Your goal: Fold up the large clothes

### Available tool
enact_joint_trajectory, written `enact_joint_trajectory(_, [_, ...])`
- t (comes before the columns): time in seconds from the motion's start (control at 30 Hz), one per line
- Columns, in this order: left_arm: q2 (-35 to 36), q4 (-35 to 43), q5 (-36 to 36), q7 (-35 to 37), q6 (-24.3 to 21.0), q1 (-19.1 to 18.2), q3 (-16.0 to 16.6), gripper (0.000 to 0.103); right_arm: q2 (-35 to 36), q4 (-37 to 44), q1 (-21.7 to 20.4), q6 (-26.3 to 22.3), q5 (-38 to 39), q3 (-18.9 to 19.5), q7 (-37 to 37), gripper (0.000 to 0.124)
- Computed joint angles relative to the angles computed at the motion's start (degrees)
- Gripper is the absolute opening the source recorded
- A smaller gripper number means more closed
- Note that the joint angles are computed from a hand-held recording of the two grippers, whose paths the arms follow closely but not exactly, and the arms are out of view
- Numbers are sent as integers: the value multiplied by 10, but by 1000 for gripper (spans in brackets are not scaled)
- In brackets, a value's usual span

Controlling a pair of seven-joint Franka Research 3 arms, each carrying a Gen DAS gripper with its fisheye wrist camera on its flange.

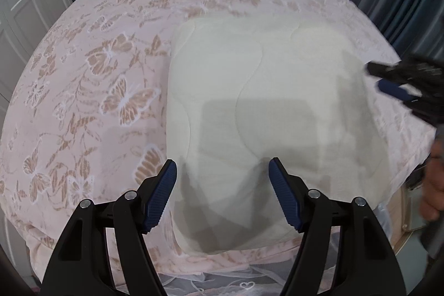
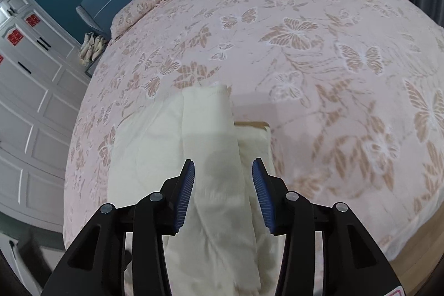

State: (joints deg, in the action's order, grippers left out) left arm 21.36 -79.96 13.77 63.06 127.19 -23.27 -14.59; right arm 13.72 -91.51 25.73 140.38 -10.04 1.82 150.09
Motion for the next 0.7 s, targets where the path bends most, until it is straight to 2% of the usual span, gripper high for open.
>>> enact_joint_trajectory(0.13, [25, 53, 2, 5, -3, 0, 4, 66, 47, 56, -3, -14, 18, -5, -1, 43])
enact_joint_trajectory(0.27, [69, 120, 6, 6, -31, -7, 13, 66, 96, 113, -7, -23, 59, -2, -24, 44])
enact_joint_trajectory(0.37, [87, 147, -1, 9, -47, -7, 16, 66, 121, 155, 5, -58, 49, -12, -50, 13])
enact_joint_trajectory(0.4, [88, 148, -4, 10, -47, -6, 16, 66, 117, 153, 15, -61, 31, -21, -46, 10])
enact_joint_trajectory(0.5, [96, 156, -1, 13, -50, -8, 20, 66, 81, 118, 35, -60, -20, -41, -14, 8])
enact_joint_trajectory(0.6, [107, 166, -8, 19, -58, -7, 19, 66, 82, 125, 38, -108, -51, -37, -18, 8])
enact_joint_trajectory(0.7, [120, 179, -8, 19, -63, -12, 20, 67, 98, 132, 34, -132, -49, -29, -28, 8])
